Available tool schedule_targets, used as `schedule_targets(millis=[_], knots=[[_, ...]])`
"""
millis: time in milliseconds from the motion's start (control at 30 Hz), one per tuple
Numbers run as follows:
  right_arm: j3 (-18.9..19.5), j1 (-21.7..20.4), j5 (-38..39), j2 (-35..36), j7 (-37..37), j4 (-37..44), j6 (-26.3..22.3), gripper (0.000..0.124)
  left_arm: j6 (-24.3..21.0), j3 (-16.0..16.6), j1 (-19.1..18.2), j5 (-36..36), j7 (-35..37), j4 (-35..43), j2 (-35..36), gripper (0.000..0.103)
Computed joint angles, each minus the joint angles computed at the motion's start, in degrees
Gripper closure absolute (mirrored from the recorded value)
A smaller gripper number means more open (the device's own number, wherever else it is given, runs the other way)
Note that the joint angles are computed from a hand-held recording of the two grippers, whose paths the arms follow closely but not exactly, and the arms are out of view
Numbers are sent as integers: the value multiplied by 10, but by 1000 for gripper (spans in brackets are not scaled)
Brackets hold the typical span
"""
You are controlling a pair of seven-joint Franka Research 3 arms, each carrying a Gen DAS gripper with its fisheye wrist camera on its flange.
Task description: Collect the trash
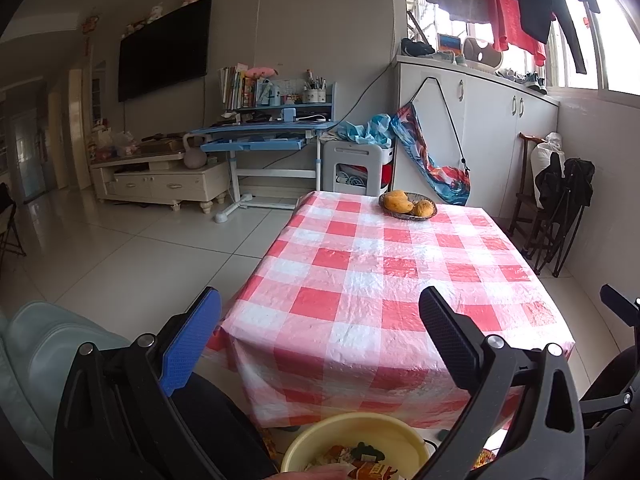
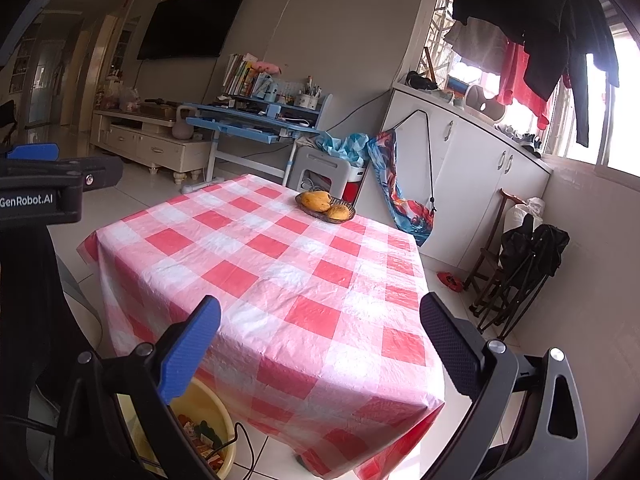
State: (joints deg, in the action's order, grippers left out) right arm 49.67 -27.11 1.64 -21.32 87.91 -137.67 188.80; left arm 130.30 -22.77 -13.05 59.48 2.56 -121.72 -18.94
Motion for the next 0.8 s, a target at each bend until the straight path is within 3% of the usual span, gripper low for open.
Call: schedule_targets(millis=[800], knots=[[5, -6, -6, -4, 5, -1, -1, 29, -3, 0, 2, 2, -1, 0, -2, 7]])
